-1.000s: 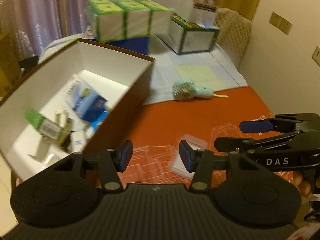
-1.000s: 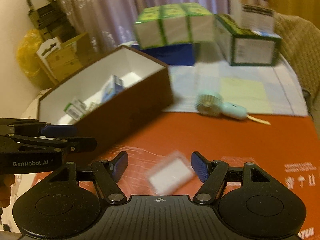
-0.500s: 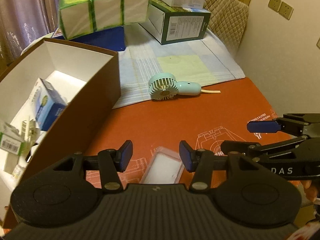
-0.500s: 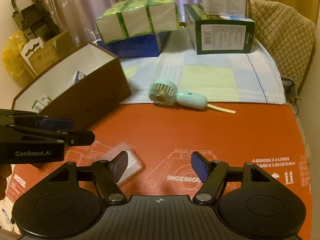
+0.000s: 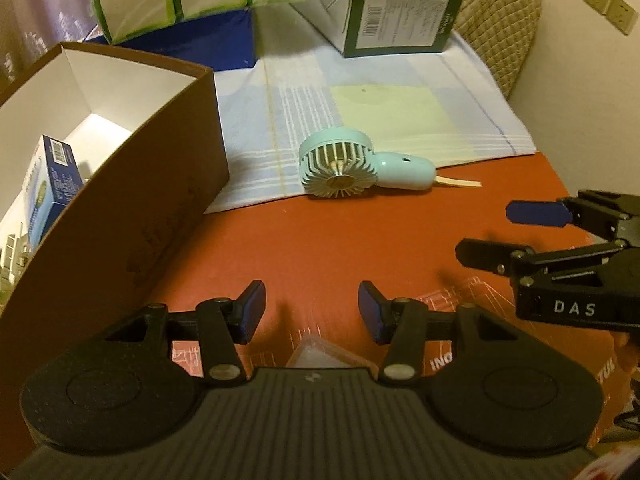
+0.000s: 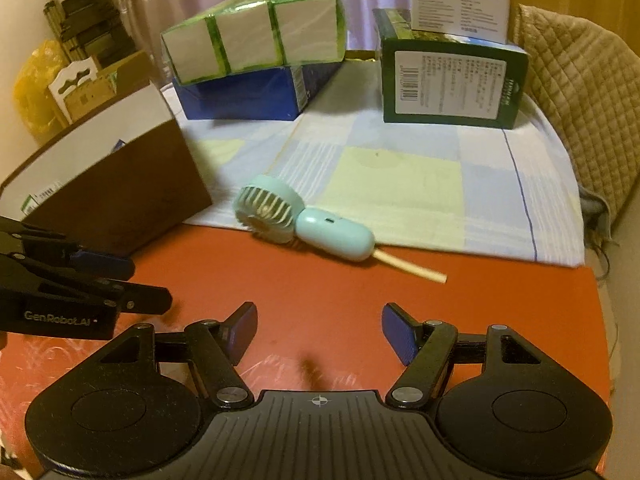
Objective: Organize rigid objects
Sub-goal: 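Withdraw both open tools from the box toward the mint fan, then grasp the mint-green fan handle with the right tool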
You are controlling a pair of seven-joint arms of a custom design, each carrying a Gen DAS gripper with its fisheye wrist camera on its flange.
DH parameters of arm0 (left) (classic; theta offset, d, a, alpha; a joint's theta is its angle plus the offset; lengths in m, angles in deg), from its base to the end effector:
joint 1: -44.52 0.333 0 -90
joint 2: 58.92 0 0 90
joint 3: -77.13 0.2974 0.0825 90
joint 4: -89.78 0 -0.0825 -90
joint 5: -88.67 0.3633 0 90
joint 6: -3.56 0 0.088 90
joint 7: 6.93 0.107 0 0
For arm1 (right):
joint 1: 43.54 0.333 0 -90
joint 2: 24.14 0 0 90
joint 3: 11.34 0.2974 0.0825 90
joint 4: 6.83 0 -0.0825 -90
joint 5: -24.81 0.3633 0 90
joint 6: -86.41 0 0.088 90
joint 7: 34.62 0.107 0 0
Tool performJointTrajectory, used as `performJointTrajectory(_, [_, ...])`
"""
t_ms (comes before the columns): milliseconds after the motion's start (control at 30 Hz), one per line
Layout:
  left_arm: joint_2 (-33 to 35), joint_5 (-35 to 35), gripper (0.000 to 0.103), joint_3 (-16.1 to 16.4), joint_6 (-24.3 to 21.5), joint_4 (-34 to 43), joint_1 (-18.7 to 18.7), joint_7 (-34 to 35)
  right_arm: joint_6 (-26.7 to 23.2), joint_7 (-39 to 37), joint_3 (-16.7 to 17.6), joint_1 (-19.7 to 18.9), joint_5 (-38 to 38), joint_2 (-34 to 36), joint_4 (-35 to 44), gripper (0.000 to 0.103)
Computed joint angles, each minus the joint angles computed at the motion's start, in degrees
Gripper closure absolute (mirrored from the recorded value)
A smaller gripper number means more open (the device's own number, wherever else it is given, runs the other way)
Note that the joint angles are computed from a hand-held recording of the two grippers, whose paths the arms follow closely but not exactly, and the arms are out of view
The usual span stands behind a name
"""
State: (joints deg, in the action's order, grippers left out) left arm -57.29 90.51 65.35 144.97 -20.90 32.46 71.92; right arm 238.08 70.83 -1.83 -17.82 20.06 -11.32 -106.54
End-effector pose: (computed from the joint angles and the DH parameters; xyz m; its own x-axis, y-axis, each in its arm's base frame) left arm 0.5375 -0.2364 0.5160 -0.2545 -0.9645 0.0706 -0.8552 0.1904 -0.4821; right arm 0.5341 0.3684 0.5160 0.4160 -0.9000 -0.1301 -0.7420 -0.2532 -0.6208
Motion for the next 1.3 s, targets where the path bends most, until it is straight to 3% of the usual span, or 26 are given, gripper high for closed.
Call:
performJointTrajectory(267, [6.4, 3.4, 0.056, 0.9, -3.1, 6.9, -0.8, -3.3, -1.3, -8.2, 0.4, -1.7, 1.1, 8.3, 8.7, 0.037])
performJointTrajectory(600, [11.0, 4.2, 0.056, 2.1, -5.2, 12.0, -1.6, -2.8, -3.2, -13.0, -0.1, -1.7, 0.7, 16.9, 18.8, 0.037])
performJointTrajectory(833, [11.1, 3.9, 0.056, 2.4, -6.1, 12.0, -1.5, -2.5, 0.7, -20.3, 2.3, -3.6, 3.5, 18.7, 19.0, 0.037])
performJointTrajectory(1000, [9.8, 3.7, 0.056, 2.5, -5.7, 10.5, -1.2, -3.0, 0.0, -24.4, 2.8, -3.3, 3.7, 17.9, 18.0, 0.065])
performJointTrajectory(1167, [8.2, 3.7, 0.056, 2.5, -5.4, 8.4, -0.7, -3.6, -2.5, -26.9, 4.4, -3.9, 8.0, 15.6, 15.8, 0.069])
performJointTrajectory(1300, [7.6, 4.7, 0.056, 2.5, -5.5, 7.5, -0.5, -4.7, -3.7, -23.8, 2.4, -1.4, 6.9, 16.2, 17.3, 0.068])
